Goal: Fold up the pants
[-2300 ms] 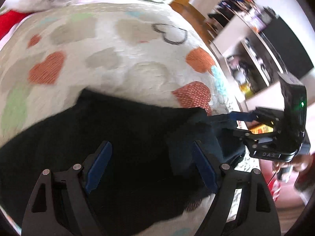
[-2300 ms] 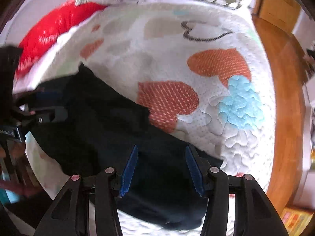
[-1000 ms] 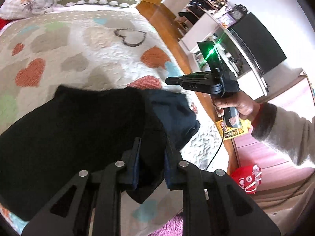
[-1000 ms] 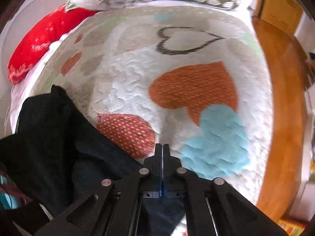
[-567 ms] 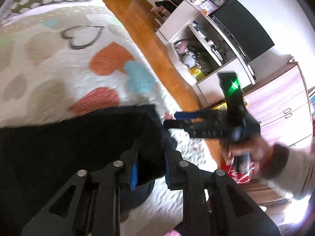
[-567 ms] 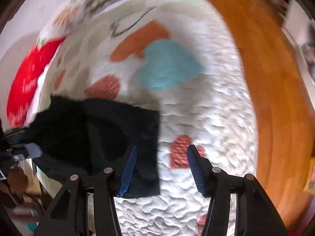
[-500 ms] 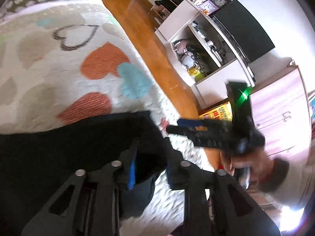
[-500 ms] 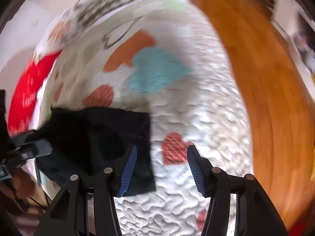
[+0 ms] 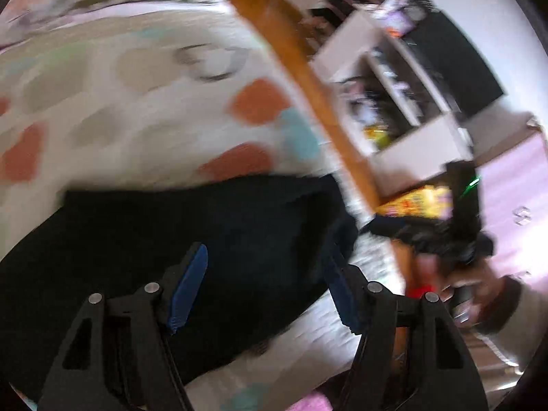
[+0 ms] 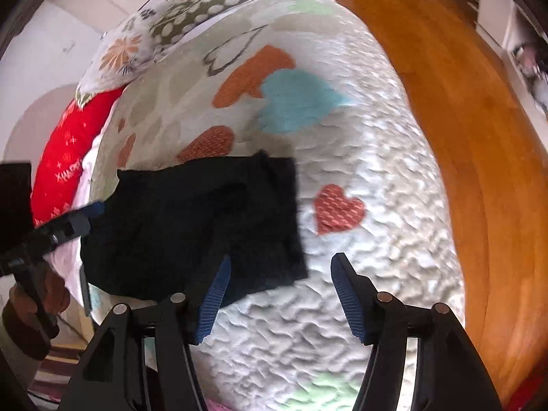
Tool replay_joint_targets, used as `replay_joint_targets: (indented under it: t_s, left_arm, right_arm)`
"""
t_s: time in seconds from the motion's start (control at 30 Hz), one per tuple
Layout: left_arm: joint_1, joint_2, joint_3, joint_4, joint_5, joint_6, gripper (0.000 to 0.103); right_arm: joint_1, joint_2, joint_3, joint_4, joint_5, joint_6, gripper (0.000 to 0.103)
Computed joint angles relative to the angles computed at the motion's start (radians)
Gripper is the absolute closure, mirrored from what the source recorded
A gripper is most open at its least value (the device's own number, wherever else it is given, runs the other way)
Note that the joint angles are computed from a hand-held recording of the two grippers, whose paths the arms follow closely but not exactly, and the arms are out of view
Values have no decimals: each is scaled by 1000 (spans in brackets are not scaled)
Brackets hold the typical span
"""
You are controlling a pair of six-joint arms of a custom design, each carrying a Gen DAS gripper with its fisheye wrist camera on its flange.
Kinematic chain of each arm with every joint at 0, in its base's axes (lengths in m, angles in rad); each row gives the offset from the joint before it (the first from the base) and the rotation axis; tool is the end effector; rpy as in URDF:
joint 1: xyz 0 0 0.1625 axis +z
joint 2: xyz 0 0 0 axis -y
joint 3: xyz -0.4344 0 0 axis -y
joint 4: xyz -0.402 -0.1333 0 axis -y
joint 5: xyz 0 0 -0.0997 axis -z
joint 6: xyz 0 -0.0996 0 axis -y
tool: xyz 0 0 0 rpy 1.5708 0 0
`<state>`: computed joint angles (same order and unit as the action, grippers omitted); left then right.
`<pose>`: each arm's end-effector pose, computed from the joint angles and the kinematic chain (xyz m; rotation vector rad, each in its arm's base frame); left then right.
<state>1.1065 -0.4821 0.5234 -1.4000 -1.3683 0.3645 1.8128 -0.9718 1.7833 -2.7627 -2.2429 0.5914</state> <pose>-0.2496 -0.8407 0.2309 1.2025 2.6554 0.2951 0.2233 -0.6073 0.1943 -0.6142 -2.4898 0.8122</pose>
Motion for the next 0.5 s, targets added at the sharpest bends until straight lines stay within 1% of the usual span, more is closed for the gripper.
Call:
replay_joint_targets:
  t_s: [0.03,0.07,0.13,0.17,0.2,0.23,0.3,0.37,0.4,0.43,0.47,0.5]
  left_arm:
    - [5,-20,29,-25,35,-6,36]
    - [13,-46,66,-58,87,-17,36]
    - [34,-76,104,-100,183,-60,36]
    - [48,-83,103,-101,219,-96,36]
    - [59,-86,96,-99,238,-122,36]
    - [68,-92,99,-113,264,-144,36]
    - [86,-105,115,-167,319,-169,36]
    - [98,-101,101,-183,339,-178,36]
    - [103,-107,116,-214,355,-174,36]
    - [107,-104,113,-233,363,-170,36]
    - [114,-97,98,-244,364,-164,36]
    - [114,-93,93,-251,370,-166,36]
  right_arm:
    - [9,24,-30,-10,-26,-38,40]
    - [15,43,-54,-25,-31,-75,40]
    - [14,89,-118,-45,1,-152,40]
    - [13,115,-162,-10,3,-173,43]
    - [15,155,-225,49,-23,-195,43]
    - [16,184,-262,66,-47,-223,43]
    - [17,247,-343,88,-112,-309,43]
    - [13,295,-405,112,-157,-410,42]
    - [11,312,-430,141,-170,-444,42]
    - [3,326,-461,213,-165,-471,43]
    - [-4,336,-490,293,-155,-475,51]
    - [-6,347,-509,339,-169,-489,63]
